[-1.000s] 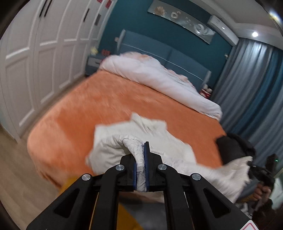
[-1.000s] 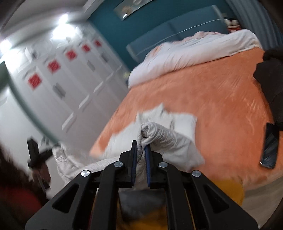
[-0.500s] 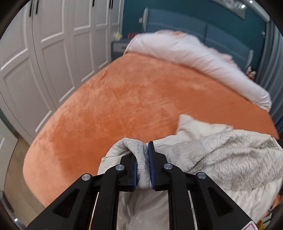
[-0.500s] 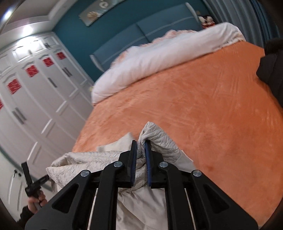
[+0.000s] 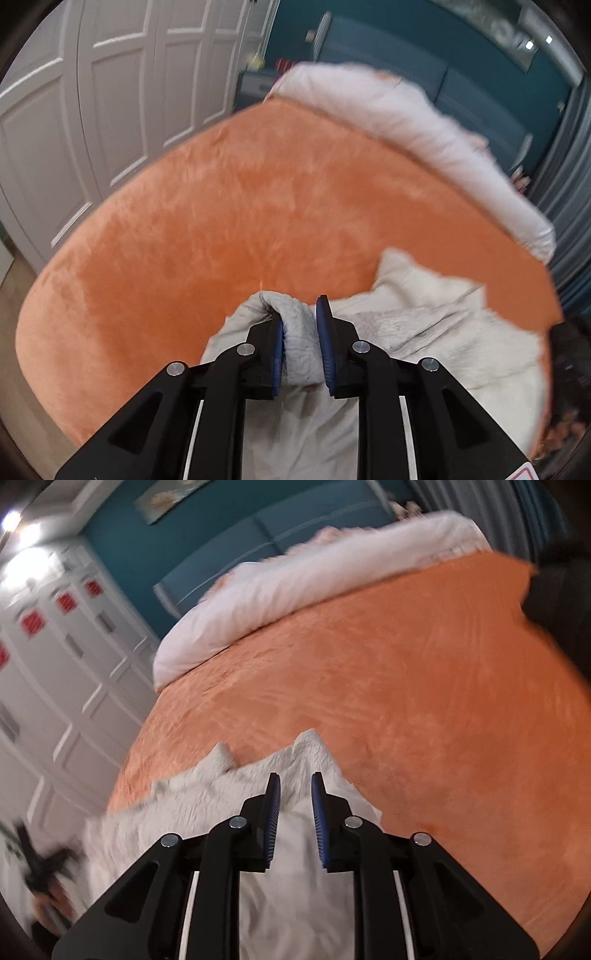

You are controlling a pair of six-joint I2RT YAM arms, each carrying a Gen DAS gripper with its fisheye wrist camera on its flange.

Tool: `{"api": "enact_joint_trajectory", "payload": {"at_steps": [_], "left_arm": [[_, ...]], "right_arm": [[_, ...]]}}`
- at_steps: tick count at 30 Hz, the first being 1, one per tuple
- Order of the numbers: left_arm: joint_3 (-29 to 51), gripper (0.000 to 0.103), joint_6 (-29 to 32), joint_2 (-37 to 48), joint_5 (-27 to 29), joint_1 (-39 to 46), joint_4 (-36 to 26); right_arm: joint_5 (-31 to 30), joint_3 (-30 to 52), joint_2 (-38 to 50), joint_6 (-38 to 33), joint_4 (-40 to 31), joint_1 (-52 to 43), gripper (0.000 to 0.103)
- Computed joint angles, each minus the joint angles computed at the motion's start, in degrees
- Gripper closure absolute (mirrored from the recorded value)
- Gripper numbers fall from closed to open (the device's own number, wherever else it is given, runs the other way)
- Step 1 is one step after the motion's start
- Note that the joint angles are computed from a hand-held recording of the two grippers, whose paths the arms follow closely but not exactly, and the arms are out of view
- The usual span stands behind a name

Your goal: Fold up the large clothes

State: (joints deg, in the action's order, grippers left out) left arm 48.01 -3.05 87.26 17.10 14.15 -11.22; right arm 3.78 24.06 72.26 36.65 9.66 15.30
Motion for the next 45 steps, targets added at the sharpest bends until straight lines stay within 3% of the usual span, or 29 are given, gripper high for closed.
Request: {"api": "enact_joint_trajectory", "payload": {"at_steps": [3,4,6,7,11,14,17,22,27,31,45], "left_arm": [[0.9,0.079,-1.1,-5.8,1.7,3.2,-3.8],[-0.4,0.073,-2.6,-8.1,-2.2,2.9,-1.3],[-7.1,0.033,-4.4,-16.1,-19.2,0.5,11.4],[-8.2,0.033,-3.2,-17.5,-21.2,0.4,14.0],[-4.5,0.033,0.8,-18.5,-20.5,-2.6,7.7],[-6.2,0.033,1.7,-18.1,-22.9,-11.4,6.3],[-7.5,0.032,-0.2,-10.7,-27.0,-23.9,7.3],[-4.9,0.032,-3.5,8.3,-37.4,-33.2,15.5],[-0.4,0.029,-7.7,19.0,-36.9,-30.2,17.3],[0.9,0.024,-7.5,23.9,-34.1,-27.1,20.5],[2.2,0.02,-9.9,31.3,-33.0,-27.0,27.6]], "right_arm": [[4.2,-1.0,-4.6,-2.7,-3.6,5.5,0.079],[5.7,-1.0,-4.8,-3.0,-4.0,7.5,0.078],[8.7,-0.5,-4.4,-3.6,-4.9,11.6,0.076],[9.6,-0.2,-3.5,-3.7,-4.8,13.2,0.076],[10.0,1.2,-0.8,-3.8,-4.2,16.5,0.076],[11.8,5.6,4.3,-4.5,-5.0,19.0,0.076],[11.5,11.3,10.9,-5.6,-6.6,19.7,0.076],[15.0,19.9,21.6,-9.4,-9.4,19.0,0.077],[13.2,20.5,27.5,-9.9,-6.0,12.5,0.078],[7.0,18.6,32.6,-7.5,0.8,8.5,0.078],[3.5,16.3,42.1,-4.2,16.5,7.2,0.078]]}}
